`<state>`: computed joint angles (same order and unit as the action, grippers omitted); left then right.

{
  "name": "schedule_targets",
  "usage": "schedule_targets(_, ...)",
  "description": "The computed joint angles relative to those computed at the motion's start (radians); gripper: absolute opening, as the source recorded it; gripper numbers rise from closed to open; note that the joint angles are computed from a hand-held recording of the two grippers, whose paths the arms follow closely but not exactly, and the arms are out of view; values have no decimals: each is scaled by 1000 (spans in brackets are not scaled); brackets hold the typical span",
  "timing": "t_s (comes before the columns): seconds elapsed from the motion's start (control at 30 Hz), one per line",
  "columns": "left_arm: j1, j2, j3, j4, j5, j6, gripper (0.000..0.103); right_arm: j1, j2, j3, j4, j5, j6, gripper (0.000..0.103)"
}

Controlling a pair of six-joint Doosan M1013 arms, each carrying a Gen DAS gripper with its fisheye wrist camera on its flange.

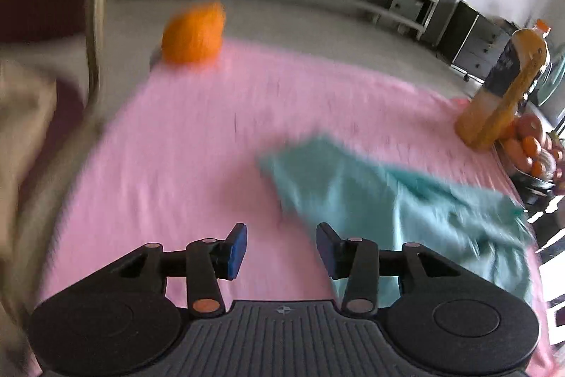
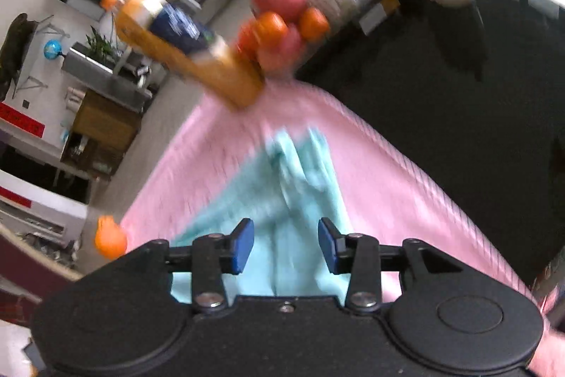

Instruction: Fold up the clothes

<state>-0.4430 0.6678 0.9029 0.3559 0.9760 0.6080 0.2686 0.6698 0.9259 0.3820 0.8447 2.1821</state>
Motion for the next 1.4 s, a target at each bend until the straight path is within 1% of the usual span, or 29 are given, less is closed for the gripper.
schedule_targets(0.1,-5,-16,67,-80,-53,-86,40,1,-37,115,103,-45,-24,37)
schedule_targets(0.13,-7,-21,86,-103,-77,-114,41,3,-43,140,121,-51,-13,33)
schedule_targets(0.17,-10,-25,101,-121,-96,-135,41,6,-47,155,119,-53,-3,33)
schedule_targets(0.2,-12,-25,106,-130,-99,-144,41,12,-48,159,90,-50,9,33)
schedule_targets(0.3,-15,-17,99,-131,-82,-152,41,28,-51,171,3,-40,43,33)
schedule_targets(0.37,-12,-14,101,-133,-93,-170,41,36,-52,177,-28,-35,46,33)
schedule_targets(0.4,-10,-14,103,-138,-101,-182,41,38,-54,184,-31,-40,41,33)
schedule_targets(0.47,-5,-16,116,-150,-127,-209,42,40,-60,216,-7,-82,21,31)
schedule_targets(0.53,-2,-19,123,-159,-146,-222,42,37,-68,252,63,-155,-27,31)
schedule_targets(0.6,0,-21,129,-173,-160,-227,42,26,-72,286,219,-207,-107,31)
schedule_targets(0.67,3,-25,139,-193,-180,-229,42,15,-74,325,405,-254,-176,31)
schedule_targets(0.7,4,-27,144,-204,-191,-230,42,9,-72,338,502,-258,-224,31)
schedule_targets(0.73,6,-29,148,-213,-200,-232,42,3,-65,337,571,-234,-264,31)
schedule_targets(0.77,6,-29,150,-217,-204,-237,42,-1,-56,326,602,-197,-286,31)
schedule_targets(0.8,6,-29,151,-219,-208,-239,42,-1,-51,320,606,-187,-289,31)
schedule_targets(0.87,8,-29,152,-231,-216,-240,42,9,-59,327,543,-236,-252,31)
schedule_targets(0.97,9,-27,153,-240,-229,-260,42,20,-70,343,462,-336,-171,30)
schedule_targets(1.0,10,-26,152,-243,-233,-266,42,20,-70,344,463,-344,-175,11)
schedule_targets(1.03,12,-24,150,-247,-236,-270,42,22,-70,343,451,-346,-182,2)
schedule_targets(1.1,16,-15,136,-254,-234,-279,42,27,-74,342,405,-362,-175,2)
schedule_targets(1.17,21,2,110,-272,-228,-282,42,24,-78,352,437,-387,-194,2)
schedule_targets(1.2,24,11,93,-282,-223,-277,42,22,-77,352,444,-384,-192,2)
schedule_targets(1.27,26,34,51,-297,-198,-258,39,17,-69,348,470,-365,-201,3)
schedule_targets(1.3,24,46,28,-291,-173,-253,31,16,-66,344,467,-353,-201,2)
schedule_targets(1.33,20,60,-1,-279,-134,-246,16,16,-64,339,458,-344,-199,3)
schedule_targets(1.37,16,74,-31,-270,-93,-231,4,17,-62,335,441,-339,-193,3)
schedule_targets(1.4,11,78,-42,-261,-75,-221,0,18,-61,331,424,-334,-188,3)
